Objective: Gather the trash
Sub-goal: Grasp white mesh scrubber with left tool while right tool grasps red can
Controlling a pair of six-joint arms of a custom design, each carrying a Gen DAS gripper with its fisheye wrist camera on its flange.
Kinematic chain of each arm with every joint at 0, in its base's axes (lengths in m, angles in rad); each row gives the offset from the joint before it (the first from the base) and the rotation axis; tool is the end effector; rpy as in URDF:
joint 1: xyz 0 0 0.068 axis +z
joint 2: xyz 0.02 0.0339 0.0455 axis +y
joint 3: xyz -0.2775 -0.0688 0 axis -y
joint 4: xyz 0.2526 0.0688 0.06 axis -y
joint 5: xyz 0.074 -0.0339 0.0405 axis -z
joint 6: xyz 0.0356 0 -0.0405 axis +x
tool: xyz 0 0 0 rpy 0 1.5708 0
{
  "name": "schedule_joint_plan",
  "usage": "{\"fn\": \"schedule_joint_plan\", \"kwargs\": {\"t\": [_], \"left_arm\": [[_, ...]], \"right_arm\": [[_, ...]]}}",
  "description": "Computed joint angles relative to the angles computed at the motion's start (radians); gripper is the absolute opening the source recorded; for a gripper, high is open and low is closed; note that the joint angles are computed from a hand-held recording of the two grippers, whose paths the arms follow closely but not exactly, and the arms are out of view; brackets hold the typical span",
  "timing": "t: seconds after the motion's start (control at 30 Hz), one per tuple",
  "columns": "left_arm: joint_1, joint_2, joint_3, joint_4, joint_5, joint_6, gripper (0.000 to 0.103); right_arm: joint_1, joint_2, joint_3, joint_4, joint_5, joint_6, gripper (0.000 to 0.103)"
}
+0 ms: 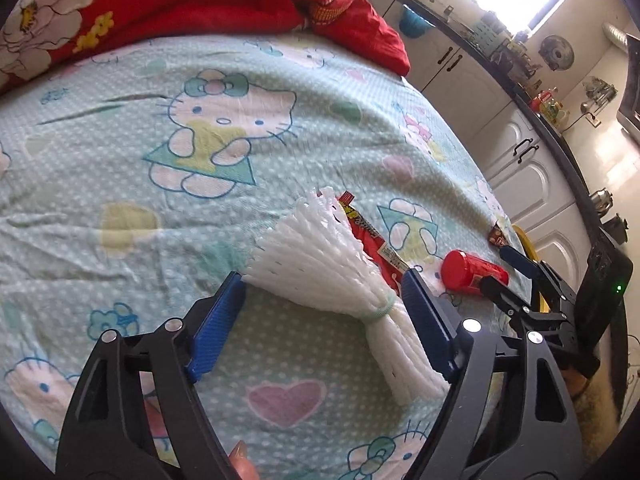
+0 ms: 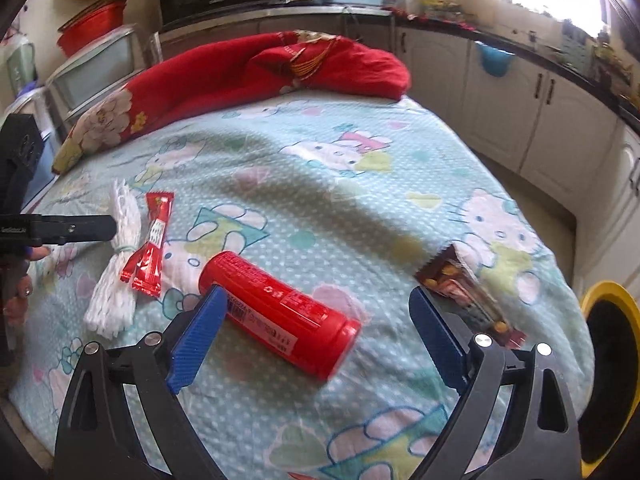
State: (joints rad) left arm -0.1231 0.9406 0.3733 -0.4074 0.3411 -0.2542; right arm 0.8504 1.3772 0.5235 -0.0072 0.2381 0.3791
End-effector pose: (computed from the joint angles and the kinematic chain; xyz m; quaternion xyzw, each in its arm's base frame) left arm 0.1594 -0.0317 0.1636 -0.0120 0.9433 -0.2136 0.2538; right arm 0.1703 0.1813 0.1525 -0.1772 0.9149 0.1081 0.3461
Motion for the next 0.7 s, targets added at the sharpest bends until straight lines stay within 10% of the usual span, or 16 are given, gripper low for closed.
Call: {"fn": "schedule_joint_plan", "kwargs": {"t": [0.43, 0.7], "left_arm": [[-0.104, 0.029, 0.006, 0.026, -0.127, -0.008, 0.064], [-0.07, 0.049, 0.015, 0.032, -0.101, 0.023, 0.032]], "right_arm": [[0.045, 0.092, 0.025, 0.051, -0.02, -0.035, 0.062], [0.105, 0.06, -0.014, 0.085, 0.025, 0.028, 0.033]]}}
